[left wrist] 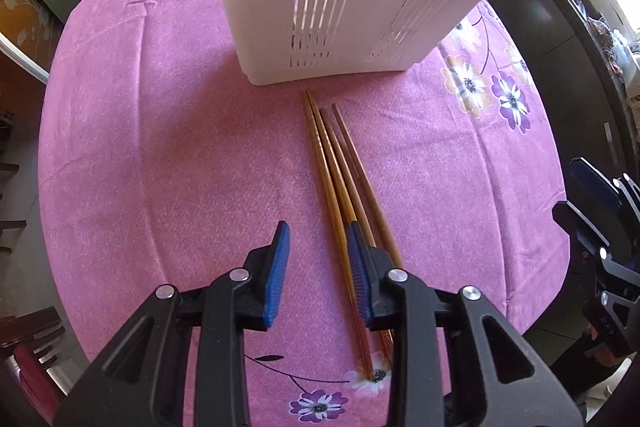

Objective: Organize utensils
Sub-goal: 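Move the left gripper to the remaining chopsticks and grasp one, then lift the chopstick upright with the left gripper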

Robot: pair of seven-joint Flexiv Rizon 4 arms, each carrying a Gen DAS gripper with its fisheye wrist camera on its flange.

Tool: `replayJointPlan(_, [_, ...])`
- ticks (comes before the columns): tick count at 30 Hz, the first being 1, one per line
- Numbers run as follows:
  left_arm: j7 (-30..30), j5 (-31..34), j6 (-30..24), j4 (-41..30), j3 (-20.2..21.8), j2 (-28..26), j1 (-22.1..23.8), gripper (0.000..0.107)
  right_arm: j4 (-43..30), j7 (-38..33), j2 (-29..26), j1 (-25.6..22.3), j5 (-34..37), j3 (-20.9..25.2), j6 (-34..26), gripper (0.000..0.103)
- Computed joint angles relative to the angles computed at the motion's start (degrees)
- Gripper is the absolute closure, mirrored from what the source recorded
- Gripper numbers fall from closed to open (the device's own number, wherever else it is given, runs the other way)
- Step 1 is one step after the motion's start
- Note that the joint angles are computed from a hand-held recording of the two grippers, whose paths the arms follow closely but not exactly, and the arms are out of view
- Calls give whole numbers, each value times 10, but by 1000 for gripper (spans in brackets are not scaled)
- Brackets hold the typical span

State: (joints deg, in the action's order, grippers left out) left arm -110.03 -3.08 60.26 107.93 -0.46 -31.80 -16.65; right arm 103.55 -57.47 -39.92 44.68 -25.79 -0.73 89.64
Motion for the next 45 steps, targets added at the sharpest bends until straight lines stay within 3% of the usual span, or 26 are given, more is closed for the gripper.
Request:
replayJointPlan(16, [-42,38,-127,-110,18,-62,-25,82,4,-34,-9,-42,24,38,12,58])
replayJointPlan(22, [-58,52,-134,-128,21,-74,-31,82,6,-40,-9,-43,31,38,12,58])
replayJointPlan(25, [-50,51,-138,-137,13,-81,-27,97,10,-41,-5,-37,30,33,8,58])
replayJointPlan(28, [-47,46,-128,-130,10,-76,-24,100,14,-36,0,-24,27,19,4,58])
replayJointPlan(35, [-34,24,-5,6,3,0,2,100,-4,-27,-3,-9,11,19,-23,58])
replayJointPlan(40, [-44,43,93,98,20,73,-3,100,-69,-64,-36,-53,22,109,-81,58])
replayJointPlan(43, [-58,65,148,139,36,113,-13,100,-136,-109,-71,-80,50,175,-150,58])
replayJointPlan(45, [-68,84,177,161,48,136,-17,100,-184,-130,-95,-81,71,194,-200,60])
